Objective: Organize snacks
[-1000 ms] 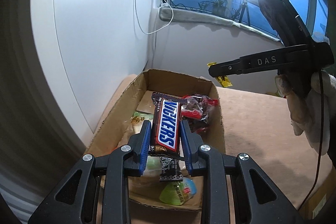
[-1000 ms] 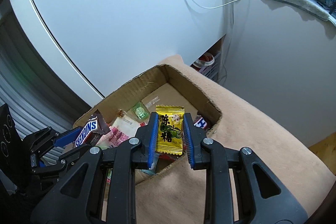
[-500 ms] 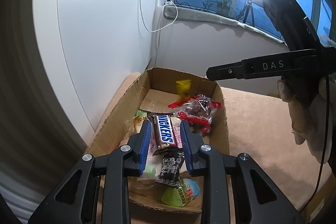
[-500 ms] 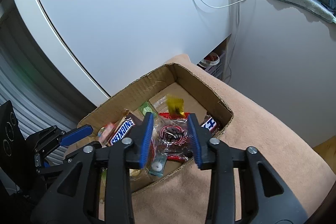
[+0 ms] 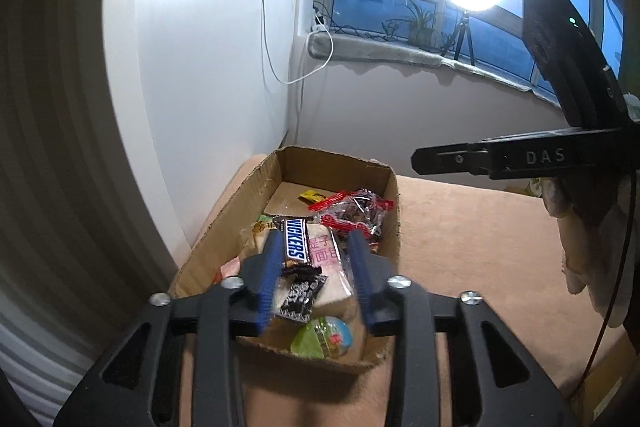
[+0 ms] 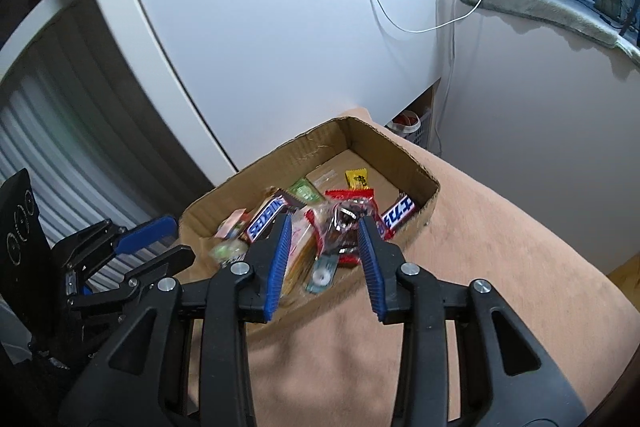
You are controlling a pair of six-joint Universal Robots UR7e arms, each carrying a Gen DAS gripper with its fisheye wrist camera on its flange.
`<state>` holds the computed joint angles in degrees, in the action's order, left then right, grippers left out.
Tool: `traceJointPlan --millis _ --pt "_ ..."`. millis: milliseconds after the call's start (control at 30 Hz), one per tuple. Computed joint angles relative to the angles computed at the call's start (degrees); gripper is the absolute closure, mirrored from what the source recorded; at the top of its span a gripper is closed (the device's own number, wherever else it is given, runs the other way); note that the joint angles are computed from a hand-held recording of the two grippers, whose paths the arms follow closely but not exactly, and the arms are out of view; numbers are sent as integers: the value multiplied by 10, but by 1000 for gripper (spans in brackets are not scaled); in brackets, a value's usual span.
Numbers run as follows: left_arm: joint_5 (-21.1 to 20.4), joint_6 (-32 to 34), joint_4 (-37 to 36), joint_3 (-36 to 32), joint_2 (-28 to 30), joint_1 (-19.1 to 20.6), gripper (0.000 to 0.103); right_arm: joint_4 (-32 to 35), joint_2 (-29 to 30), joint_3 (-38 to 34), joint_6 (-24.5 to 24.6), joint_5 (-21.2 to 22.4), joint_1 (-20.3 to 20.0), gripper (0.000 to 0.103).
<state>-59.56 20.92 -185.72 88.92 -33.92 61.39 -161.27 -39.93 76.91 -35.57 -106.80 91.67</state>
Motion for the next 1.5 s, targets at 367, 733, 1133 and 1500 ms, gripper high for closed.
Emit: traceJointPlan --millis 367,733,1133,1500 --pt "37 -17 -77 80 -33 -28 42 -193 -61 154 -55 3 3 27" --pt "95 -45 -105 108 -36 -44 32 -369 -85 256 -104 -13 3 12" --pt "114 -61 -110 125 -42 -54 32 -397 -102 295 -124 -14 -4 12" --pt "113 -63 -110 126 -43 -53 32 -407 -111 305 -125 -11 -7 12"
